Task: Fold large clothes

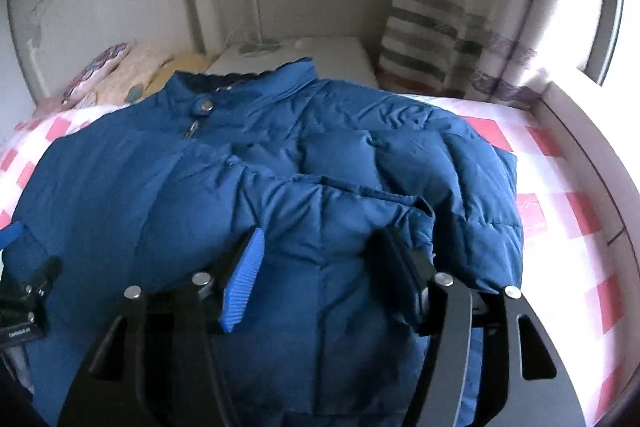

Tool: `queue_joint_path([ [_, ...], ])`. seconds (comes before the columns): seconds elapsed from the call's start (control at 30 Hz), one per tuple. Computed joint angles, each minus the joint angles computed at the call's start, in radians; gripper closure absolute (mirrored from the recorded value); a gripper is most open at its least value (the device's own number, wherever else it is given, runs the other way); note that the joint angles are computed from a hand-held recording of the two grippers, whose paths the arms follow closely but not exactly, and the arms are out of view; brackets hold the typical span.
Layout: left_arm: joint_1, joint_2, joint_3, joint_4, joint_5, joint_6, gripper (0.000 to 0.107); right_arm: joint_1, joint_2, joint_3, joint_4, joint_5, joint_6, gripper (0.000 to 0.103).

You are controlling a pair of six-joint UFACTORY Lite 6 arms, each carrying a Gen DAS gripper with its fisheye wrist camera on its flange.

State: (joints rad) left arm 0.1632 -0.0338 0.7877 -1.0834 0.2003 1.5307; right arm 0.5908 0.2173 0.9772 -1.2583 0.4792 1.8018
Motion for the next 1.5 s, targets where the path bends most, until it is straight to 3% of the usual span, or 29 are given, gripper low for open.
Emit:
queue_joint_path([
  [0.07, -0.001, 0.000, 0.000, -0.001, 0.000, 0.000, 0.006, 0.046, -0.035, 0.003, 0.085, 0.071, -0.053, 0.043],
  [0.13, -0.002, 0.003, 0.002, -0.005, -0.001, 0.004, 0.006, 0.148, -0.146, -0.072, 0.024, 0.153, 0.061, 0.041],
  [0.2, -0.003, 0.009, 0.007, -0.008, -0.001, 0.004, 0.006, 0.246, -0.191, -0.127, -0.022, 0.200, 0.136, 0.029],
  [0.37, -0.002, 0.004, 0.003, -0.009, -0.003, 0.008, 0.006, 0.333, -0.032, -0.096, 0.001, 0.206, 0.100, 0.021],
  [0.5, 0.001, 0.011, 0.009, -0.004, 0.004, 0.003, 0.006, 0.295, -0.037, -0.090, 0.028, 0.156, 0.062, 0.019],
  [0.6, 0.040, 0.001, 0.026, 0.142, 0.077, -0.140, 0.006, 0.319, -0.086, -0.105, 0.086, 0.170, 0.041, 0.019],
  [0.7, 0.190, -0.147, -0.029, 0.133, 0.360, -0.139, 0.007, 0.440, -0.208, -0.177, 0.098, 0.229, 0.134, 0.019],
  [0.77, 0.255, -0.310, -0.131, 0.118, 0.466, -0.067, 0.006, 0.508, -0.235, -0.198, 0.100, 0.263, 0.174, 0.019],
  [0.87, 0.165, -0.439, -0.261, 0.215, 0.352, -0.150, 0.006, 0.549, -0.159, -0.162, 0.136, 0.248, 0.156, 0.019],
  [0.93, 0.033, -0.375, -0.307, 0.372, 0.193, -0.306, 0.006, 0.521, -0.048, -0.110, 0.197, 0.190, 0.086, 0.018],
  [1.0, 0.018, -0.344, -0.298, 0.390, 0.175, -0.339, 0.006, 0.535, -0.009, -0.086, 0.200, 0.211, 0.093, 0.016],
  [1.07, 0.064, -0.340, -0.267, 0.425, 0.207, -0.367, 0.006, 0.539, -0.035, -0.085, 0.257, 0.219, 0.047, 0.017],
  [1.17, 0.269, -0.362, -0.249, 0.274, 0.340, -0.144, 0.006, 0.604, -0.149, -0.160, 0.276, 0.288, 0.075, 0.017],
  [1.27, 0.423, -0.224, -0.200, 0.242, 0.354, -0.034, 0.006, 0.651, -0.291, -0.305, 0.312, 0.348, 0.154, 0.017],
  [1.33, 0.491, -0.116, -0.113, 0.228, 0.453, -0.047, 0.006, 0.600, -0.345, -0.408, 0.349, 0.283, 0.149, 0.016],
  [1.37, 0.496, -0.117, -0.098, 0.236, 0.456, -0.070, 0.006, 0.600, -0.410, -0.468, 0.319, 0.250, 0.202, 0.016],
  [1.43, 0.484, -0.178, -0.135, 0.261, 0.423, -0.088, 0.008, 0.644, -0.438, -0.470, 0.342, 0.304, 0.218, 0.017],
  [1.5, 0.555, -0.296, -0.193, 0.237, 0.557, -0.031, 0.007, 0.730, -0.462, -0.453, 0.350, 0.389, 0.265, 0.017],
])
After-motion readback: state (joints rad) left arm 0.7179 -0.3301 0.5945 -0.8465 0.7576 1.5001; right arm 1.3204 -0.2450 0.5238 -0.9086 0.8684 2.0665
